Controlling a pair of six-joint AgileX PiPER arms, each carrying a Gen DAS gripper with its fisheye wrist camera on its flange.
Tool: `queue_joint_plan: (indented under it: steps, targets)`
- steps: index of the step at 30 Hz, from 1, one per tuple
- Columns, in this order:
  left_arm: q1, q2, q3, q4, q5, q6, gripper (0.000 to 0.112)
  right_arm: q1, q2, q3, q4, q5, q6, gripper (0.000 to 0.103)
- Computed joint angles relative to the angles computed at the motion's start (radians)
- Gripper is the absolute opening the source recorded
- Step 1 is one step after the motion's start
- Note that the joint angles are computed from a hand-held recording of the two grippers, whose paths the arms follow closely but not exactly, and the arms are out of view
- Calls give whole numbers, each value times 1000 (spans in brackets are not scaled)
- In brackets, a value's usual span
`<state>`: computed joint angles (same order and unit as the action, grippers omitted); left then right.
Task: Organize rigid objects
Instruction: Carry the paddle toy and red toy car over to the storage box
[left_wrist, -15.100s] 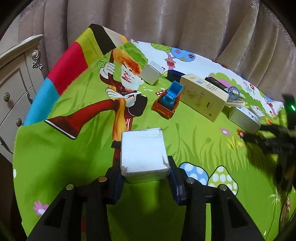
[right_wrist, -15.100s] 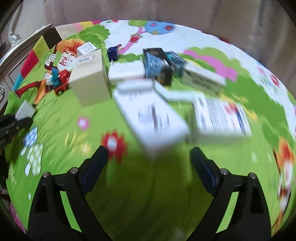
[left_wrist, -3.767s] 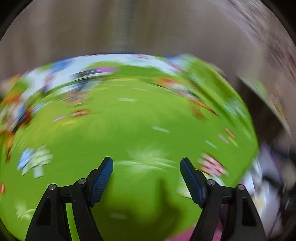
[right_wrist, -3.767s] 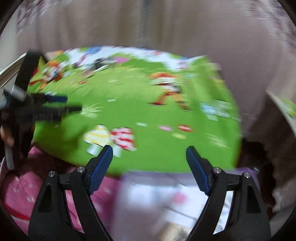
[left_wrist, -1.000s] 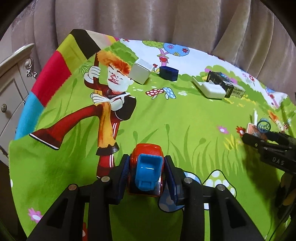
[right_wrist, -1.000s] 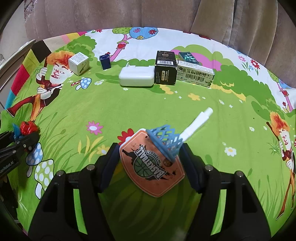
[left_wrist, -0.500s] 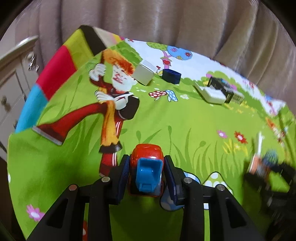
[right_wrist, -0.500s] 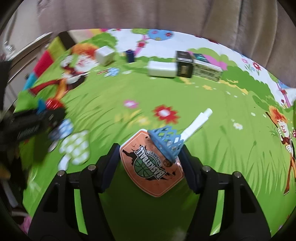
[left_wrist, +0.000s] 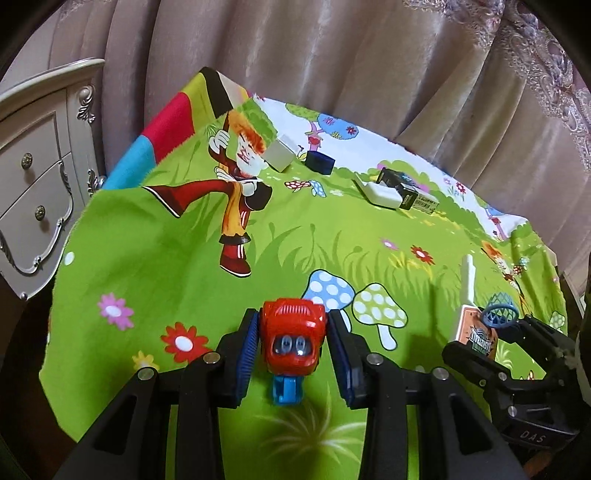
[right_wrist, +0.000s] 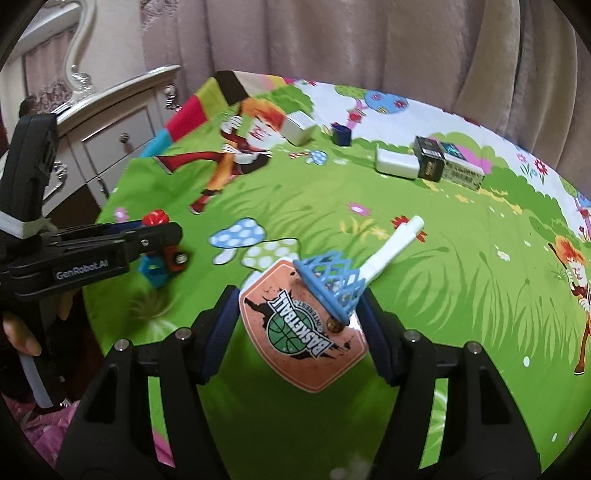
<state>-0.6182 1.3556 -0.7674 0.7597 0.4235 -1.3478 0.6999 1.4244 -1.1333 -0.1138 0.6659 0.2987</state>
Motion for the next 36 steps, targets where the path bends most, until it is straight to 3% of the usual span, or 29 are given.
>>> queue_joint_plan:
  steps: [15,21,24,30,36]
  targets:
    - [-46,-88,19,78,95,-65,38,92,-69,-22,-146,33,108,68]
    - [9,-7,43,-8,2,11,39,84,-66,-4,-129,26,100,68]
    - [12,30,55,57,-25,-53,41,76,-67,2,-124,20,102,68]
    - [-18,12,56,188,14,-178,39,77,-67,12,-125,13,109,68]
    - [-77,-67,-12,147,130,-90,39,85,-84,-2,-138,15,122,68]
